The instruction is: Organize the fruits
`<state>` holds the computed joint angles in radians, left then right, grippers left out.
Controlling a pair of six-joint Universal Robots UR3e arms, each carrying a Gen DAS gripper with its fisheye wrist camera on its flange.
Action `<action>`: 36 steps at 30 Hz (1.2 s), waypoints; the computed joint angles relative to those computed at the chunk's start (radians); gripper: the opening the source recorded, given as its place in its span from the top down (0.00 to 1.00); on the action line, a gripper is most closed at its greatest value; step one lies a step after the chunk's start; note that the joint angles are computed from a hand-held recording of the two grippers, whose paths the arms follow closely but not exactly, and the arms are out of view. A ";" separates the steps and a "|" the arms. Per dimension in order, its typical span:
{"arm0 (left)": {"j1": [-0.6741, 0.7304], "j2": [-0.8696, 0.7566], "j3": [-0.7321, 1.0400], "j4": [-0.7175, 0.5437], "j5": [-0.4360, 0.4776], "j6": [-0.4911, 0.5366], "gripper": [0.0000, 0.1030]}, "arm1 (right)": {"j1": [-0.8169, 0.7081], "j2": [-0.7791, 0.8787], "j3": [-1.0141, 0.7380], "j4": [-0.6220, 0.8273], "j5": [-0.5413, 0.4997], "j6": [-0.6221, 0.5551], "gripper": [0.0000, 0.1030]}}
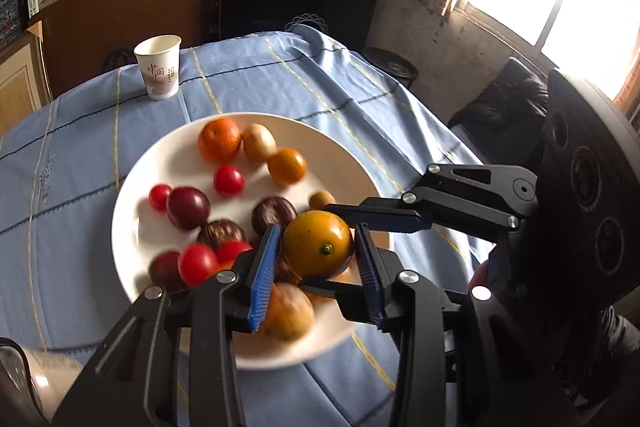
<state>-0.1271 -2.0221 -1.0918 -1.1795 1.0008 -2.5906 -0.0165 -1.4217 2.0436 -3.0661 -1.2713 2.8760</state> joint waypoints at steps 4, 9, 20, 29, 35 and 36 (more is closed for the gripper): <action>-0.015 -0.116 0.139 -0.014 0.014 -0.042 0.63 | -0.020 0.079 -0.054 -0.022 0.005 0.021 0.63; -0.020 0.013 -0.127 0.325 0.133 -0.171 0.09 | -0.039 -0.028 0.078 -0.111 0.048 0.083 0.21; 0.123 0.620 -0.890 0.841 0.197 -0.281 0.05 | 0.167 -0.377 0.322 -0.108 -0.231 0.215 0.04; 0.293 1.046 -1.192 0.738 0.121 -0.288 0.05 | 0.298 -0.447 0.427 -0.140 -0.426 0.310 0.04; 0.280 1.059 -1.227 0.716 0.146 -0.291 0.04 | 0.244 -0.486 0.471 -0.123 -0.402 0.325 0.04; 0.270 1.054 -1.227 0.719 0.158 -0.294 0.04 | 0.246 -0.484 0.475 -0.127 -0.407 0.324 0.04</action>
<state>0.1433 -0.9681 -2.3186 -0.4604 1.1588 -2.8842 0.2298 -1.9058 2.5188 -3.1932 -1.6780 3.2004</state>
